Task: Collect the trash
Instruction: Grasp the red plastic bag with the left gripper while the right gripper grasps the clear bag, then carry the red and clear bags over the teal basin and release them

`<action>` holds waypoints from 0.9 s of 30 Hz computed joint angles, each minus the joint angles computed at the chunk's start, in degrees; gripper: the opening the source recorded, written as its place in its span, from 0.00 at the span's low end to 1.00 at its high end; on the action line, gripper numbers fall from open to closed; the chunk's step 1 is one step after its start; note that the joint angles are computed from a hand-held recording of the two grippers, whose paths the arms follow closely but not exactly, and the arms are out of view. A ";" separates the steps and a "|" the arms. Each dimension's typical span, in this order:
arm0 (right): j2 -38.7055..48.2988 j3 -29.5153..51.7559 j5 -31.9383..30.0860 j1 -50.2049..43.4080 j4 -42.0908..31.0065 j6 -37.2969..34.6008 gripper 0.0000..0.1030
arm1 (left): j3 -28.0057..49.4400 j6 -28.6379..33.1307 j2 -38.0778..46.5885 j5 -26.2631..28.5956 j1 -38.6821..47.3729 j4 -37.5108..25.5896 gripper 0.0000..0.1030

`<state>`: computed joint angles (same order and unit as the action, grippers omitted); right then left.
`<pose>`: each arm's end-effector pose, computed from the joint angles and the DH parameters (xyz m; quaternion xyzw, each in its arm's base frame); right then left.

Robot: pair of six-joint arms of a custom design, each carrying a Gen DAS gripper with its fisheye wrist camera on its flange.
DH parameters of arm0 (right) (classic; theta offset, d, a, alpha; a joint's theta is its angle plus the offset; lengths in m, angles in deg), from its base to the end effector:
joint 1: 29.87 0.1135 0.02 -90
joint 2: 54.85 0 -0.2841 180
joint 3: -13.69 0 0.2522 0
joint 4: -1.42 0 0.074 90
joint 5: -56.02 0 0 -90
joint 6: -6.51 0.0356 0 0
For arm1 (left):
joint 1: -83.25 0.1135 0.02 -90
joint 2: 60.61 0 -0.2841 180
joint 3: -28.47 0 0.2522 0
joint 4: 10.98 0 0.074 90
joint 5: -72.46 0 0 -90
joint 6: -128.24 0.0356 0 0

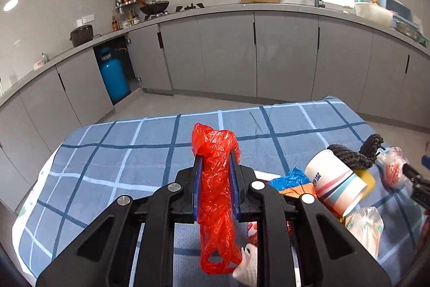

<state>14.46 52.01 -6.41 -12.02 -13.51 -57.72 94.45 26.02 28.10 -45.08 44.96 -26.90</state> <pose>0.2042 0.0485 0.1736 0.1514 0.8919 -0.0697 0.4204 0.2682 -0.1907 0.2341 0.0970 0.8761 0.0145 0.4721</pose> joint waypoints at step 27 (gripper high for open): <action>-21.61 -4.67 -5.79 -1.09 -11.44 1.35 0.21 | 8.59 1.20 3.08 -5.82 -13.20 -2.11 0.18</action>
<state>-7.15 47.34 -12.20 -13.11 -24.95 -56.37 103.04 27.22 31.17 -50.90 31.76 -29.02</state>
